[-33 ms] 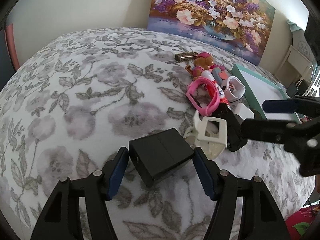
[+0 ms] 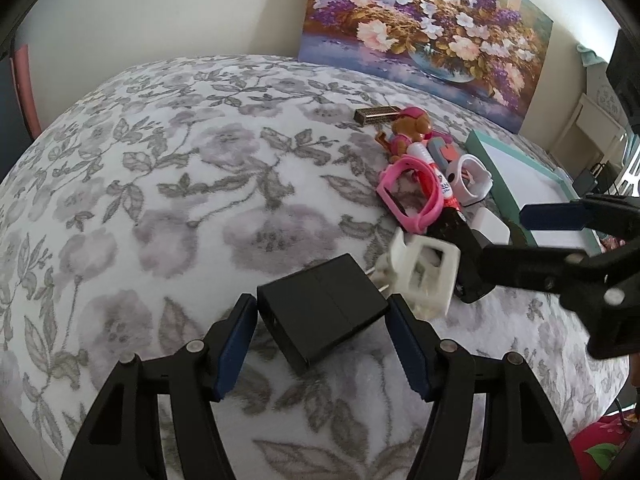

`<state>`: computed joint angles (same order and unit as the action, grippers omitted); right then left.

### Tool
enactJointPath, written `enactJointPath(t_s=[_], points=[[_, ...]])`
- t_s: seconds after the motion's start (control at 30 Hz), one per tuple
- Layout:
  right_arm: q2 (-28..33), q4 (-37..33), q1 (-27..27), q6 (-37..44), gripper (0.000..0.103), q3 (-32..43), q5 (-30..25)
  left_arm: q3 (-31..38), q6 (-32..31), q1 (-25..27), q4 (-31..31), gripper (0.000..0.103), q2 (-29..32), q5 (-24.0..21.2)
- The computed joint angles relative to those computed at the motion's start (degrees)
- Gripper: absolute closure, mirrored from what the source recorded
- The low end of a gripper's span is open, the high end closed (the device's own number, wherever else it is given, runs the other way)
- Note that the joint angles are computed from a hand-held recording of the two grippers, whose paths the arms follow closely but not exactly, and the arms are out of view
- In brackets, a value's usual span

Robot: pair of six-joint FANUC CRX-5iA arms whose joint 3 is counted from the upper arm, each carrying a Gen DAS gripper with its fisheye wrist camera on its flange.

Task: Organize rigid objects
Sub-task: 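Grasp the black charger with the left tool while the right tool grasps the white clip holder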

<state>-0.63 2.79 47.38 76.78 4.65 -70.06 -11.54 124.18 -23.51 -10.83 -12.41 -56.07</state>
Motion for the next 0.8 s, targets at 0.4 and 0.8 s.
enactJointPath(t_s=[0.4,0.8], points=[[2.43,-2.30,1.52,6.80,0.030,2.01,-0.87,-1.75,-0.50,2.59,-0.07,0.035,-2.24,-2.07],[4.32,-0.69,2.81,10.42,0.030,1.94,-0.93,-3.56,-2.07,4.28,1.31,0.035,-3.64,-1.28]])
